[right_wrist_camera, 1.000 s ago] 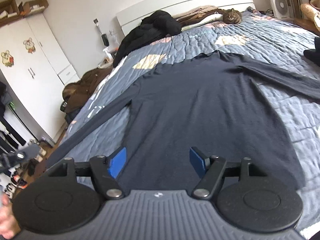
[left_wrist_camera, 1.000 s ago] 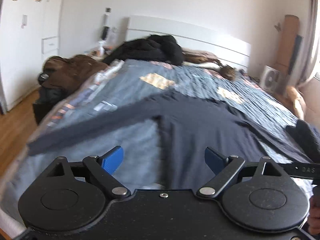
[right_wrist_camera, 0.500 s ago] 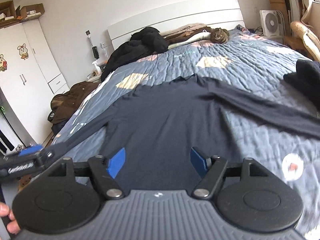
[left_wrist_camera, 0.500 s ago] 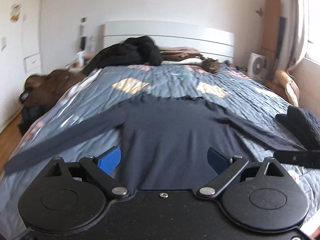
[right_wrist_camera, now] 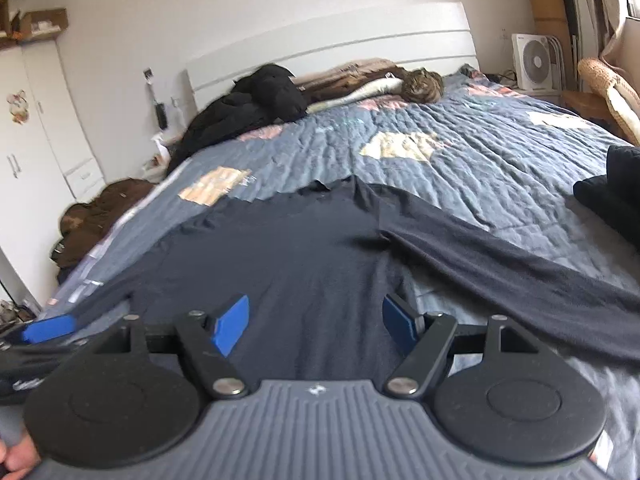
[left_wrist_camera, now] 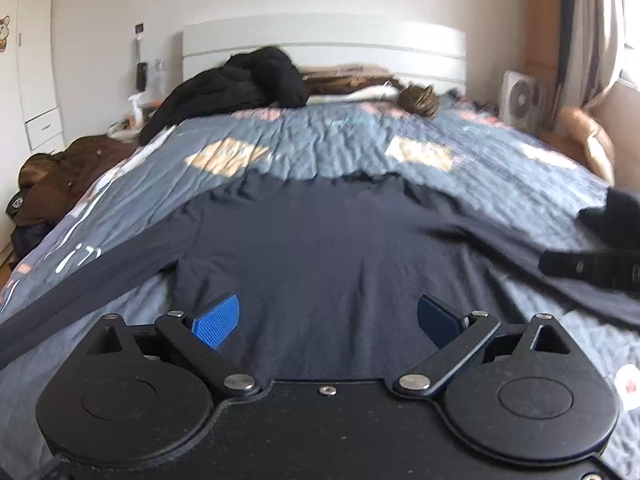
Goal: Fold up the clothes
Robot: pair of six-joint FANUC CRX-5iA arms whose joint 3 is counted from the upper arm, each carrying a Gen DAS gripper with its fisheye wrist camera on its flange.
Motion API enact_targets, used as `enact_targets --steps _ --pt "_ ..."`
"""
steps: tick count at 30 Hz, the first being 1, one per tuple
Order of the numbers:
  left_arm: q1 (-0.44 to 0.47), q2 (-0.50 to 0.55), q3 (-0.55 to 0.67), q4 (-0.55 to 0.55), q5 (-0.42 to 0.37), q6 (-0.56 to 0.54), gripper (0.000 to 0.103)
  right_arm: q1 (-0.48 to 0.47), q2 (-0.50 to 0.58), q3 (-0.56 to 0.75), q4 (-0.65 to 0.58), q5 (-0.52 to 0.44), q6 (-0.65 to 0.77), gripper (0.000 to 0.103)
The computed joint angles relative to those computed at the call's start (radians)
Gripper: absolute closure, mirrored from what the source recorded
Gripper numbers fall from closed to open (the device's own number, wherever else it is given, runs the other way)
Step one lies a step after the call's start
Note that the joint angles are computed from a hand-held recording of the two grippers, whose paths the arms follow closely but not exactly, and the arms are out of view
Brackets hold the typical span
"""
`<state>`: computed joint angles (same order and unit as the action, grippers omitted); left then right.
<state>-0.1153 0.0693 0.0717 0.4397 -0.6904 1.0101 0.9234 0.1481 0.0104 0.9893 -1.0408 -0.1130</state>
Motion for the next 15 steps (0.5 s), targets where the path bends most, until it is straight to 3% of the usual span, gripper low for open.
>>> enact_targets --steps 5,9,13,15 --pt "-0.007 0.037 0.055 -0.014 -0.022 -0.021 0.007 -0.061 0.026 0.036 -0.042 0.029 0.105 0.03" --pt "-0.018 0.072 0.125 -0.091 -0.043 0.062 0.007 -0.077 0.064 0.108 -0.102 0.019 0.22 0.03" --pt "-0.032 0.1 0.184 -0.176 -0.074 0.197 0.005 -0.075 0.079 0.124 -0.122 0.028 0.23 0.03" --pt "-0.034 0.098 0.185 -0.187 -0.075 0.204 0.005 -0.072 0.076 0.114 -0.123 0.048 0.239 0.03"
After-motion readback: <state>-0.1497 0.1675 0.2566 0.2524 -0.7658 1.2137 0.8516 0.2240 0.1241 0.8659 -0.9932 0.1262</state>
